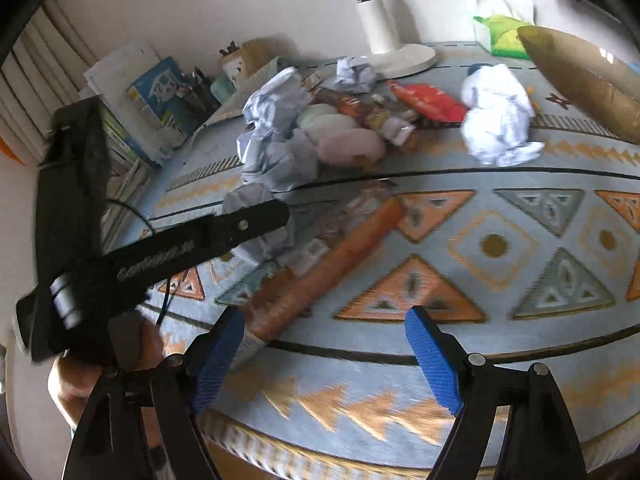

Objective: Organize objects
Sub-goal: 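Grasp crumpled white paper with the left gripper while the right grasps an orange snack box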

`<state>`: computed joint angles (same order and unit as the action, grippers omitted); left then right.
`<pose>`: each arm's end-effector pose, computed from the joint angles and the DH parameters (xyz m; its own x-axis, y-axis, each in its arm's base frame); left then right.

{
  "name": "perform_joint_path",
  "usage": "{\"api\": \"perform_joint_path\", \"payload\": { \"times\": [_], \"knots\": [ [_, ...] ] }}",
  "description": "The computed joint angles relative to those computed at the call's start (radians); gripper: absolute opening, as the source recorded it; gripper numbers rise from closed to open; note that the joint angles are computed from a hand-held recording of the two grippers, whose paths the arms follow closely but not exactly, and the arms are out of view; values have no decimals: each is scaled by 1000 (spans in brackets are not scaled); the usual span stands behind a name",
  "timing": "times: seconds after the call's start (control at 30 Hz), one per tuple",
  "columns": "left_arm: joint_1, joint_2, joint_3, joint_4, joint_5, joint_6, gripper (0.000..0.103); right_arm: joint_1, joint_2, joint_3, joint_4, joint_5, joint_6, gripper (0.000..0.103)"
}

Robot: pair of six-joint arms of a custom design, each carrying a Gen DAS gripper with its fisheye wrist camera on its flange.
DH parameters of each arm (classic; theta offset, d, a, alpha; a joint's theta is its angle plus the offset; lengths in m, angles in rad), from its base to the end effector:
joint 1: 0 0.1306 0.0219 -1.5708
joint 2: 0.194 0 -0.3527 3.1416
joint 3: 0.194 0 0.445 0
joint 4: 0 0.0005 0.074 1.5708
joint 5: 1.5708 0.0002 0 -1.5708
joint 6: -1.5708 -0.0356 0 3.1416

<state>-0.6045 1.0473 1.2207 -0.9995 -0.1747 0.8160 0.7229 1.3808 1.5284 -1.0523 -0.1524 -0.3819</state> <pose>0.3487 -0.2340 0.4608 -0.7516 -0.3526 -0.5574 -0.1236 0.9054 -0.4061 0.3948 0.3548 0.4628 -0.8170 -0.2296 -0.5289 -0.4523 0.8241 0.3410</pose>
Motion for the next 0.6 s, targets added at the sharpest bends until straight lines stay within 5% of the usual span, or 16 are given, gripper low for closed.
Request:
{"api": "perform_joint_path", "payload": {
  "times": [0.1, 0.27, 0.43, 0.5, 0.57, 0.6],
  "knots": [
    [17, -103, -80, 34, 2, 47, 40, 35, 33, 25, 20, 101, -54, 84],
    [18, -175, -114, -23, -70, 82, 40, 97, 95, 94, -24, 261, -114, 94],
    [9, -207, -132, 12, -75, 71, 40, 137, 174, 181, -129, 422, 1, 97],
    [-1, -190, -120, 19, -82, 60, 40, 121, 148, 159, -122, 404, 3, 87],
    [-7, -175, -112, 26, -73, 57, 40, 107, 117, 138, -122, 391, 42, 57],
    [-11, -167, -109, 32, -66, 52, 40, 98, 98, 125, -127, 369, 66, 51]
  ]
}}
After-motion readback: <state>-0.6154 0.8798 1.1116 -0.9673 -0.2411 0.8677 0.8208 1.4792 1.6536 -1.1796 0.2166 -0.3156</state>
